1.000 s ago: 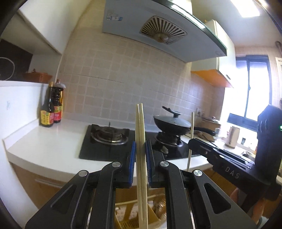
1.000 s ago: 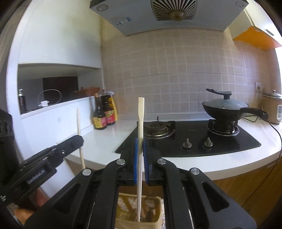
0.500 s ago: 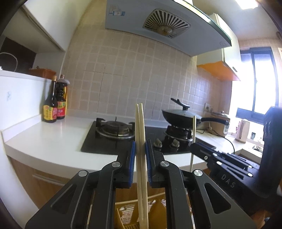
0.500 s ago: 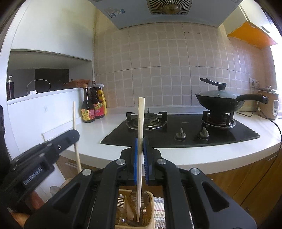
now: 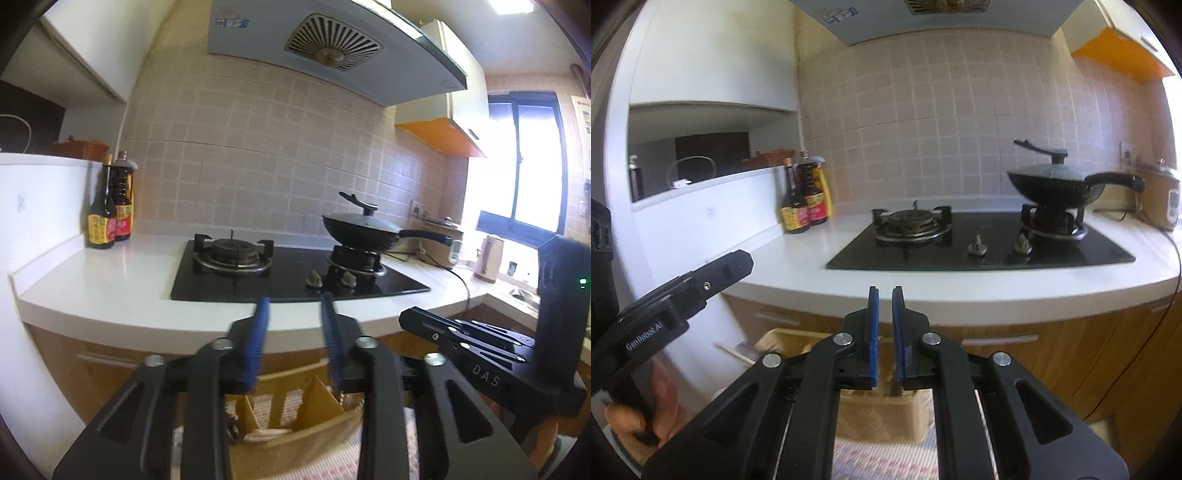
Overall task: Organize utensils
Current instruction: 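Grasp a chopstick with the left gripper while the right gripper grasps another chopstick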
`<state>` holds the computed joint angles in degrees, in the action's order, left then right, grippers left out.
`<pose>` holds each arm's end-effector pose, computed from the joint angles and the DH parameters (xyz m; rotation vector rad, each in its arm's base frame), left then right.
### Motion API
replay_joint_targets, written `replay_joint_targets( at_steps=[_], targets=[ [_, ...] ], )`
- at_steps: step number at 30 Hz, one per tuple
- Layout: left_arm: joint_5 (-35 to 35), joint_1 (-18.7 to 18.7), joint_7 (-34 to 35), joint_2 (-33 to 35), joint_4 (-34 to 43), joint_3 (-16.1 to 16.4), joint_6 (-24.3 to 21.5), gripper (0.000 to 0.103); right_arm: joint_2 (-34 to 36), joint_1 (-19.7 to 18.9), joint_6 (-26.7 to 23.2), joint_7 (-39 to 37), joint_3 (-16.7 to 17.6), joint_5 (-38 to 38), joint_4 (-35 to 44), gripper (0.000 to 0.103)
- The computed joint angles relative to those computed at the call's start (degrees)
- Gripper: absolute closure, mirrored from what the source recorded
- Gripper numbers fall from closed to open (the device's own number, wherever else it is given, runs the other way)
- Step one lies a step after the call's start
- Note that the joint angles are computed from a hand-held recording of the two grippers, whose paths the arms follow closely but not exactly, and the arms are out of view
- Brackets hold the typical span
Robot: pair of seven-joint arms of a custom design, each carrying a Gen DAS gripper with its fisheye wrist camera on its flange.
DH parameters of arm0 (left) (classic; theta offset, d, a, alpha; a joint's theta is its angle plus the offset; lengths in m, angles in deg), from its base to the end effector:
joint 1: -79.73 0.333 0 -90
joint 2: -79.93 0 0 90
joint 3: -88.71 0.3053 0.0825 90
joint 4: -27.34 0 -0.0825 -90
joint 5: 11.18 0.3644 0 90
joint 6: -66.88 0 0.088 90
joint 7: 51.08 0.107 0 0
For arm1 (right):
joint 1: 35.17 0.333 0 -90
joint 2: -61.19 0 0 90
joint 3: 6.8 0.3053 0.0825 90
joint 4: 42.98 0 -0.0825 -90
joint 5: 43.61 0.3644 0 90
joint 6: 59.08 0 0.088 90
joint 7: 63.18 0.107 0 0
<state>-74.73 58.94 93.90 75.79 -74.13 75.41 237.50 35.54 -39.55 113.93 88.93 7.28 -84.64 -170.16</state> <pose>0.4919 -0.2647 0.6941 -1.0227 1.8996 -1.6590 0.4285 0.1488 0.6712 -1.2382 1.5251 -0.8851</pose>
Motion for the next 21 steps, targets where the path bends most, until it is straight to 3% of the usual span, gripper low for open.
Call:
replay_joint_targets(
  at_steps=[3,7,13,21],
  targets=[
    [3.19,1.16,-4.2,-4.97,-2.84,1.68,-7.54,0.062,-3.11,7.49,-2.56,-5.62,-4.86,5.87,-2.18,0.095],
    [5.81,1.56,-7.58,-10.03,-5.49,4.23,-16.92,0.05,-7.4,13.6,-6.36,-11.28,-7.76,13.04,-4.43,0.086],
    [14.25,2.88,-14.55,-14.55,-9.62,5.53,-25.25,0.048,-12.24,16.01,-11.83,-14.66,-6.8,18.64,-7.27,0.058],
    [19.49,5.36,-19.96,-14.87,-13.87,7.25,-35.7,0.048,-10.55,23.26,-24.8,-18.74,-7.74,27.88,-8.68,0.057]
  ],
)
